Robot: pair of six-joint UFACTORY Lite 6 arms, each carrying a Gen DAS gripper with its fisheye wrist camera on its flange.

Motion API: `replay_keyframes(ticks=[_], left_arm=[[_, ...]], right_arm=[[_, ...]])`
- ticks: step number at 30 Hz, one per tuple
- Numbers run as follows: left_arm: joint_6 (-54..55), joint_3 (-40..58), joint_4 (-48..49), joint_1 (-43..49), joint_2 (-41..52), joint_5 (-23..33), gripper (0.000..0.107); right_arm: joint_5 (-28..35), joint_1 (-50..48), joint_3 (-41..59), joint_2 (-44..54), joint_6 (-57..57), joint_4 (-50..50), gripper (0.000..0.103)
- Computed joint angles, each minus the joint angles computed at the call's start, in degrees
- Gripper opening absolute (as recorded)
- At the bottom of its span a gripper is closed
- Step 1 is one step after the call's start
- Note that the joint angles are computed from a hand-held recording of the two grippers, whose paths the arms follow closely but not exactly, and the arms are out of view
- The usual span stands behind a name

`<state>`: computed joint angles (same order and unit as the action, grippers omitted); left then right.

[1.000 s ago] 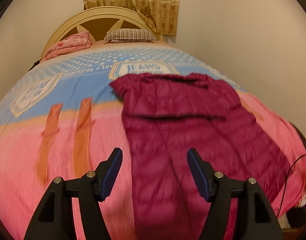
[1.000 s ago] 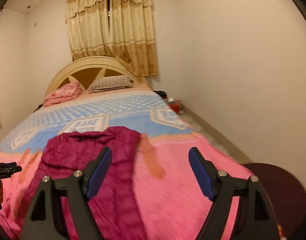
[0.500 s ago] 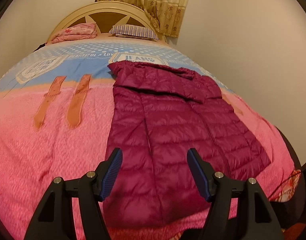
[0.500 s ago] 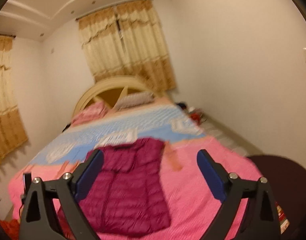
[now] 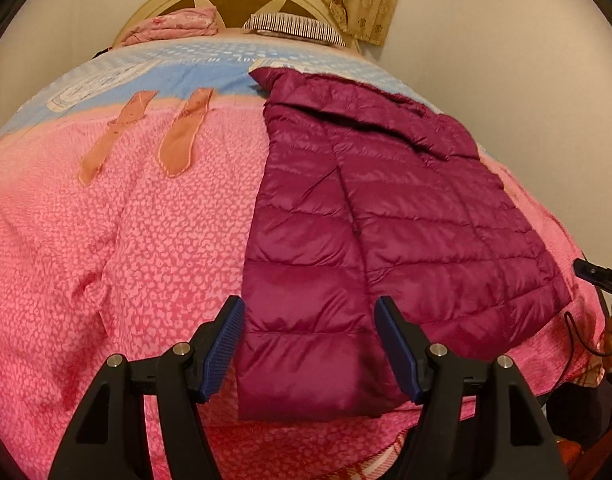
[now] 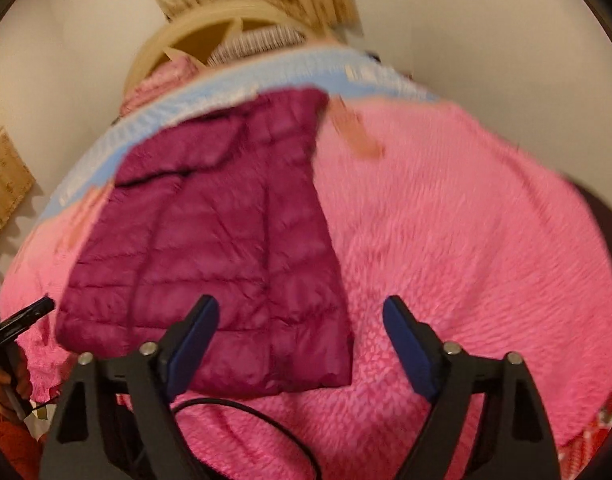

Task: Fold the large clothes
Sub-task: 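Move both tools to the jacket hem and close them on it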

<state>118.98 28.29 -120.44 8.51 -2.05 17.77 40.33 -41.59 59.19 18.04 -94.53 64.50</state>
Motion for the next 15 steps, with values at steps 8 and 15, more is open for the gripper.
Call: replay_keyframes(ticks=[8,15], left_arm=[[4.0,1.8,0.3,2.4,6.9,3.7,0.068],[-4.2,1.1,13.2,8.7,8.2,13.8,0.067]], right_arm=[[-8.4,4.0,-0.9,3.8,-4.8,3.4,0.079],[-12.2,8.3,-3.9,4.3,-0.6,-7.5,0.059]])
